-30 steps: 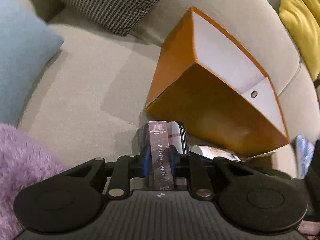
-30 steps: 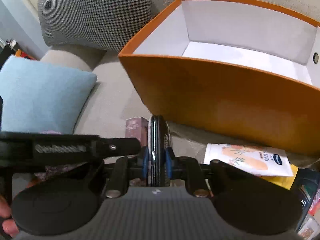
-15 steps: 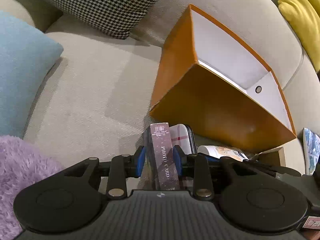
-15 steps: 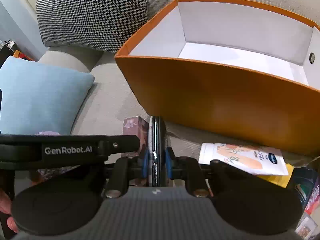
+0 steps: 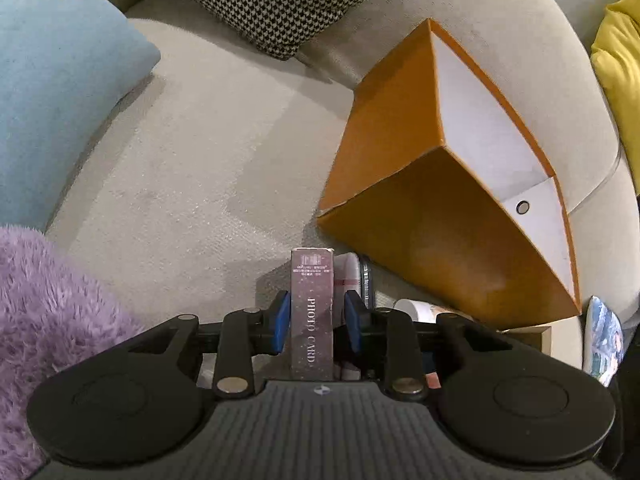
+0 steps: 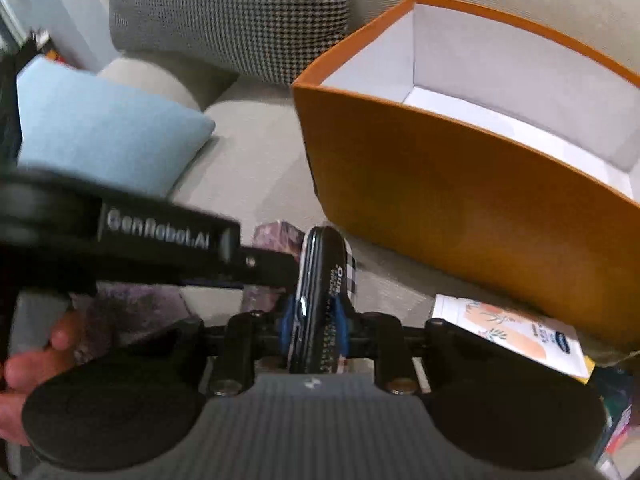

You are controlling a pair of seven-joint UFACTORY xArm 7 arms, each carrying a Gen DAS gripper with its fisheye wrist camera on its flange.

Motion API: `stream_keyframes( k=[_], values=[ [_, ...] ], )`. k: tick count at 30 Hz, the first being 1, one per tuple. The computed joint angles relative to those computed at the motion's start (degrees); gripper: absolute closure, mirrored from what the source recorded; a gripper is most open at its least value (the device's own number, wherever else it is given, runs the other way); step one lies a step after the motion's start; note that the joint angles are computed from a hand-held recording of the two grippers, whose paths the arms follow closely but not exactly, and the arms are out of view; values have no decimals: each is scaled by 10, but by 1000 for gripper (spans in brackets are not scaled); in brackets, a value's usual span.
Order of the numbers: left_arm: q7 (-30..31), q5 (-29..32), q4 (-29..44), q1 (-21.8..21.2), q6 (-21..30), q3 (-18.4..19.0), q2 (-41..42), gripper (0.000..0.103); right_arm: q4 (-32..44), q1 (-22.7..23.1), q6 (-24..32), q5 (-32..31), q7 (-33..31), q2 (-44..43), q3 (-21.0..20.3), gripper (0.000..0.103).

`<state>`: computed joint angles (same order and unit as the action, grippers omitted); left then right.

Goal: Organize rigid objects
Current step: 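Carry the photo card box with the left tool while the right tool carries the plaid case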

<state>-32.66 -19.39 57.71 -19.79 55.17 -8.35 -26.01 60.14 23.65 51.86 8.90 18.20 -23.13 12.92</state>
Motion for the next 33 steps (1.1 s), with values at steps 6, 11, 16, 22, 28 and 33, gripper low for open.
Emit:
stream_keyframes(
  k=[6,11,16,22,28,33],
  values=[
    [8,-1,-9,-7,-2,-3,2,78,5,-11,20,-5,15,-1,-3,79],
    [16,10,-7,-9,-4,-8,3,78,-7,-17,15,11,29,-5,-14,82],
    [20,17,-2,-10,-3,-11,-4,78,-14,-16,14,23,22,-22,-22,85],
    [25,45,27,-9,9,-19,-33,79,-5,-18,8,16,11,-60,-18,85],
    [41,69,93,-6,3,-27,-34,79,20,-34,-1,-1,-1,-97,-22,85],
    [67,75,168,-9,-16,-29,11,79,60,-51,-22,-4,-16,-96,-36,85]
  ],
)
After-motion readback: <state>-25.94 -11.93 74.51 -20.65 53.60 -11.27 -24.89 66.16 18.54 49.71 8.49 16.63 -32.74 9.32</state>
